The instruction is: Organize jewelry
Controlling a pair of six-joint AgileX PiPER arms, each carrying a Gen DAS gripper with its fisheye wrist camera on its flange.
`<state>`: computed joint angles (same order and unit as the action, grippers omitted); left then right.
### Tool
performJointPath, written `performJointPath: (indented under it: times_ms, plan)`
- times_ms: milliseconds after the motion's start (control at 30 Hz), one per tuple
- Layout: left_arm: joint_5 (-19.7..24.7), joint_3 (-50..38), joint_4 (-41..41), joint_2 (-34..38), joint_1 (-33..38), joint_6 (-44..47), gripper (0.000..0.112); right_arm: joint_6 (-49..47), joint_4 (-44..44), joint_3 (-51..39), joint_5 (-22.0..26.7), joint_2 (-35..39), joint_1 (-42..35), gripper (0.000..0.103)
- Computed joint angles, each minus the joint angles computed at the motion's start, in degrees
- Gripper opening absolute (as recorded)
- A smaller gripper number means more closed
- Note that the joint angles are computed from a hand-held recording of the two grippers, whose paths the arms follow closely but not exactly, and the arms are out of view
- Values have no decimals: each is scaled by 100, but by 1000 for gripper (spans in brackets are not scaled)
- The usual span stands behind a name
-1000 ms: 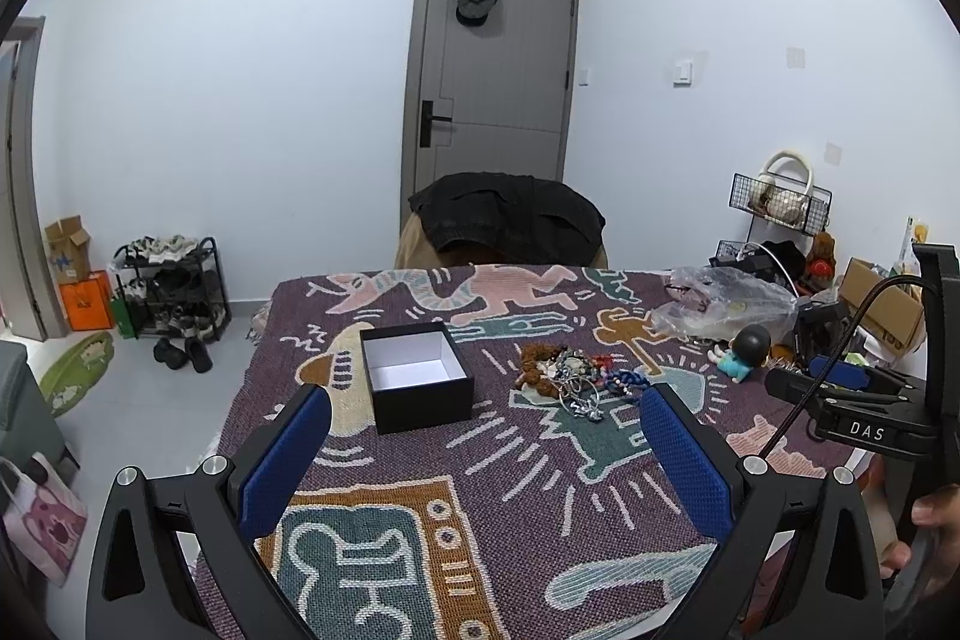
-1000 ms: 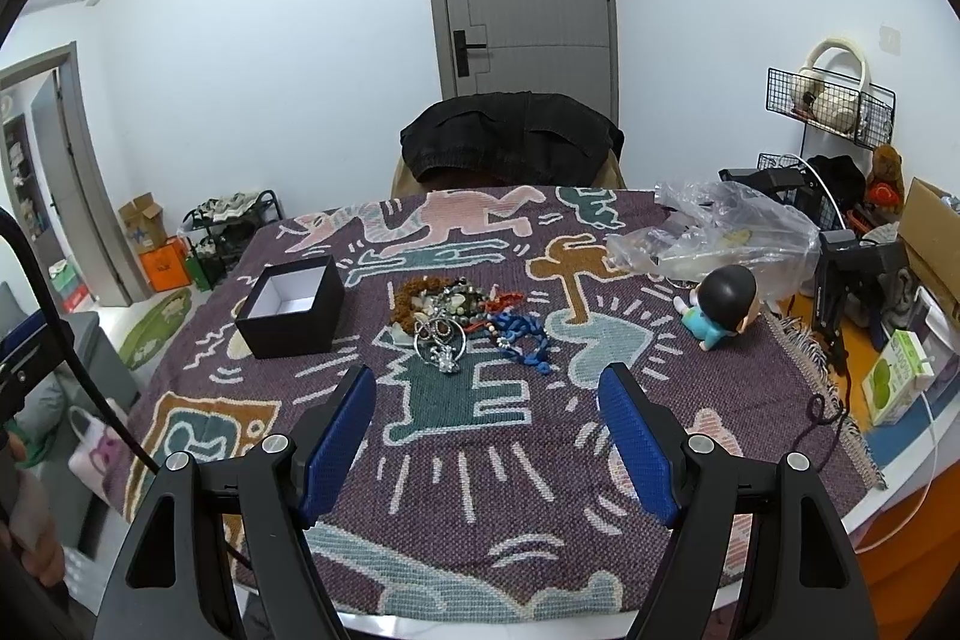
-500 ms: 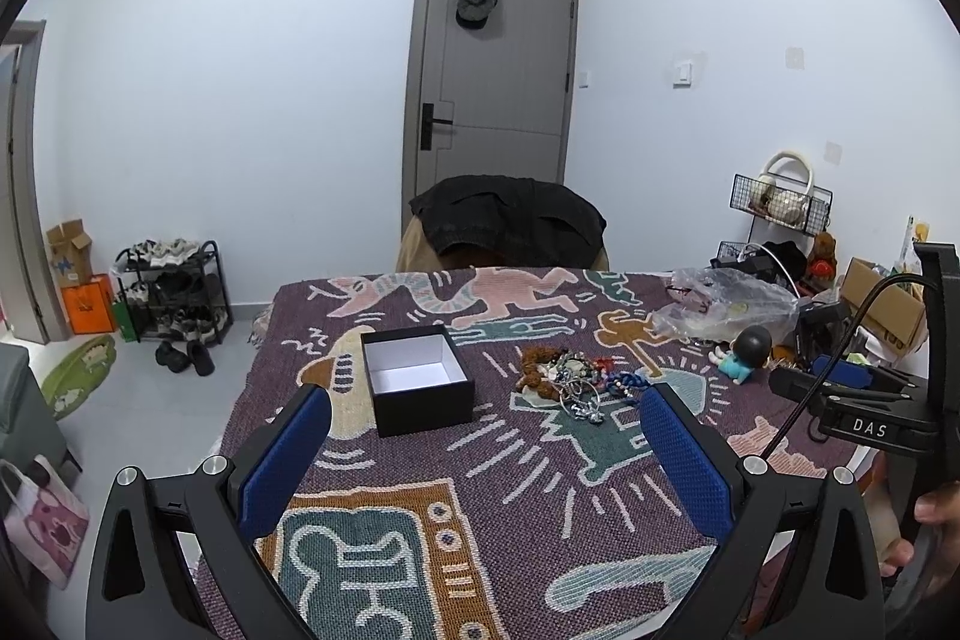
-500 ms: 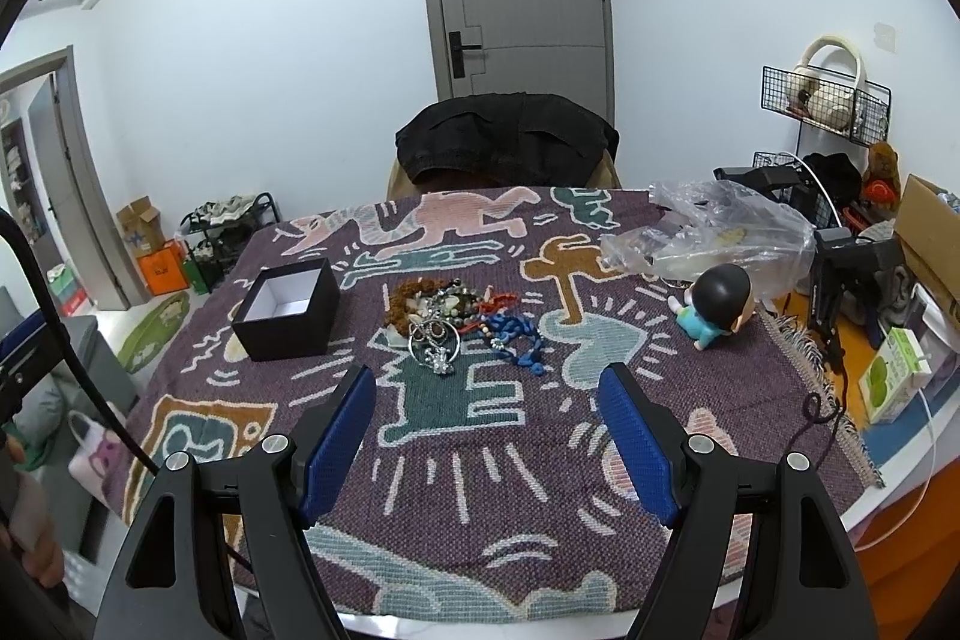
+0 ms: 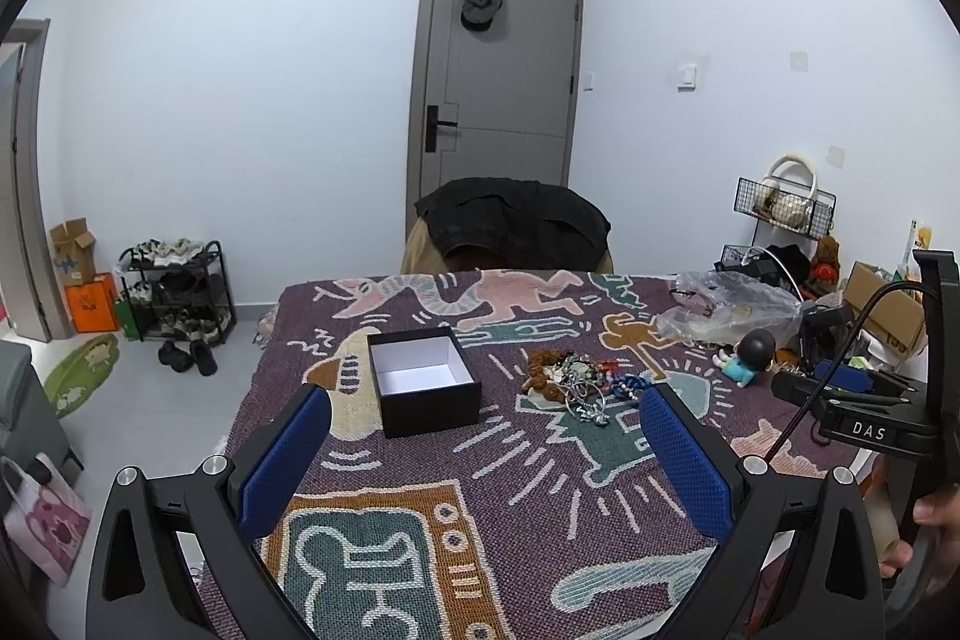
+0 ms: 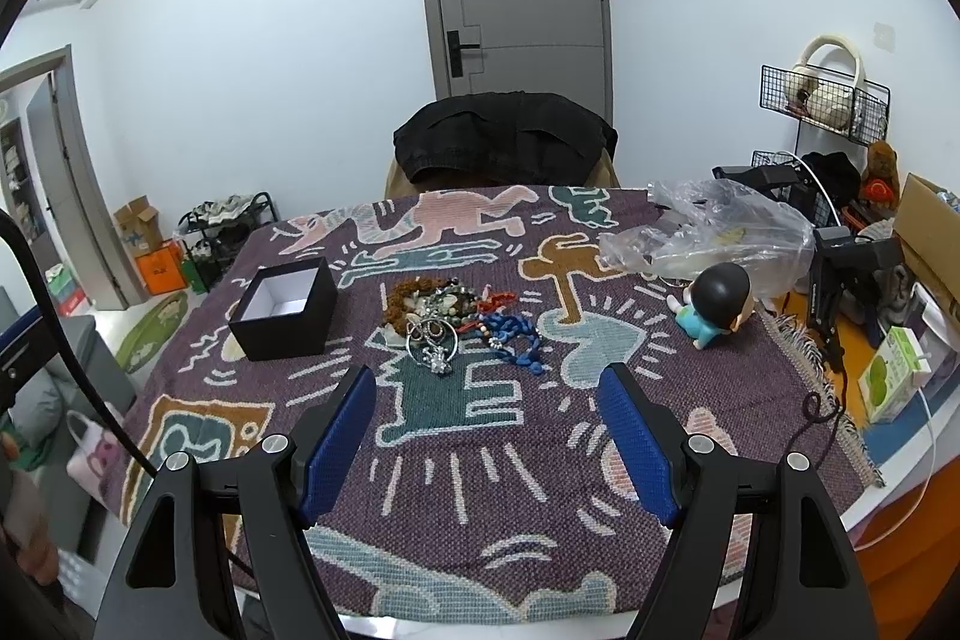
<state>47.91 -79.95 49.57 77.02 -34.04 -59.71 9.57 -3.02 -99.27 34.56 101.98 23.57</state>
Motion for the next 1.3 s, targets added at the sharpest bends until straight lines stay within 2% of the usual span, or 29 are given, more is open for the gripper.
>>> performJointPath:
  times_ms: [900,1167,1300]
  plan:
    - [-65,2,-85,101,81,35,103,-191,225,-102,-2,84,-157,76]
    - [-265,-233,-383,296,291,335,103,-752,770,-312,-3,239,-274,76]
    - [-471,-538,-863,513,504,815,103,-854,872,-746,198,501,-343,76]
